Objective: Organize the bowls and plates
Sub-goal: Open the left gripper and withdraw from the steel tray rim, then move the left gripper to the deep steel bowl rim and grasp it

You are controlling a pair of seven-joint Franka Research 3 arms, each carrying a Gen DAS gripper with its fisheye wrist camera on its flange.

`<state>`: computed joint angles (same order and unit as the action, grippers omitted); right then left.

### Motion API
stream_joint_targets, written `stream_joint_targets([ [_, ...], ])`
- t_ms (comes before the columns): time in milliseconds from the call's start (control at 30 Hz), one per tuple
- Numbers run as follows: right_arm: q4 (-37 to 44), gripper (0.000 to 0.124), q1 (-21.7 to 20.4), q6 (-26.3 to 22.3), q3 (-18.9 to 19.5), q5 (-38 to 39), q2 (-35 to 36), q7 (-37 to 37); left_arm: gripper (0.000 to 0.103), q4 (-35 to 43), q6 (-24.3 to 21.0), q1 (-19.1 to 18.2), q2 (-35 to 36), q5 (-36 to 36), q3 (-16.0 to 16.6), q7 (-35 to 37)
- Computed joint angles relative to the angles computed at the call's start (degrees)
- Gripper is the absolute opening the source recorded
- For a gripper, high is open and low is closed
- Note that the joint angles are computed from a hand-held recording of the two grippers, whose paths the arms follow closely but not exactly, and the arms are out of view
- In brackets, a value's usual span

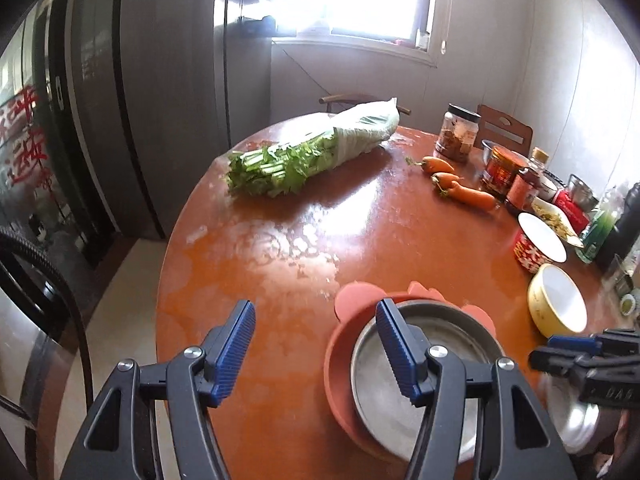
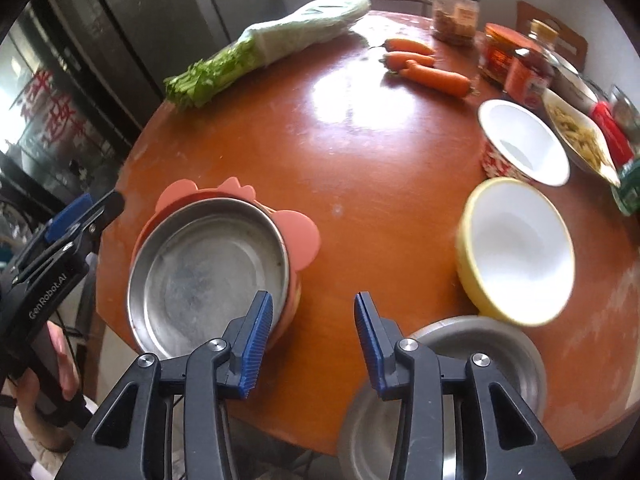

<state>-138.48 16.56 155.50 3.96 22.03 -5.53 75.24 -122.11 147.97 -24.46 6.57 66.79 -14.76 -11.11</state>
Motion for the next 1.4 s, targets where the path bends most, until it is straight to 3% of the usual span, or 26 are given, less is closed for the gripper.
stream_joint_targets([
  [133, -5.54, 0.044, -0.45, 1.09, -1.87, 3.99, -7.47, -2.91, 0.062, -2.60, 7.53, 0.88, -1.59, -5.94, -0.63, 3.78],
  [200, -7.47, 0.045, -1.11, 0.75, -2.39, 4.16, -10.48, -2.98, 0.062, -2.52, 9.23, 0.57, -1.32, -8.69, -1.20, 6.81],
  [367, -12.53, 0.050, -2.88, -1.16, -4.56, 4.80, -19.06, -3.58, 0.063, 0.52, 6.22, -2.89, -0.50, -6.93, -2.35, 8.55],
  [533, -16.72, 0.051, -4.71, -1.81, -5.26, 4.09, -24.85, -3.79, 0.079, 4.99, 4.57, -6.06, 2.76, -4.39, -2.65, 7.25],
  [667, -18.22, 0.052, -6.15, -3.17, -5.84, 3.15, -25.41, -4.00, 0.085, 8.39, 7.56, -7.26, 7.21, -9.74, -2.69, 13.66],
  [833, -19.47, 0.052, -9.74, -3.64, -6.54, 2.15, -24.44, -2.56, 0.084, 14.83, 1.05, -11.20, 13.12, -16.35, -2.29, 23.23],
  [933, -20.09, 0.052, -11.84, -3.00, -6.38, 0.71, -23.84, -1.39, 0.084, 17.13, 1.43, -12.87, 15.67, -17.99, -1.16, 25.79],
  [1067, -19.78, 0.052, -11.13, -3.12, -8.91, 3.05, -21.83, -3.56, 0.074, 19.03, 0.98, -14.06, 17.10, -20.83, -0.38, 28.93],
  [1200, -19.02, 0.052, -10.92, -3.03, -9.38, 4.71, -19.47, -5.39, 0.073, 19.68, 2.43, -14.40, 17.25, -23.72, -0.21, 30.52],
  [1300, -18.80, 0.052, -10.73, -3.06, -9.37, 5.86, -18.63, -6.55, 0.073, 22.49, -0.47, -15.97, 18.59, -24.12, -0.31, 33.85],
  [1400, -18.66, 0.052, -10.75, -2.87, -9.47, 6.96, -18.05, -7.87, 0.073, 27.08, -7.38, -18.47, 21.17, -23.92, 0.51, 35.88],
])
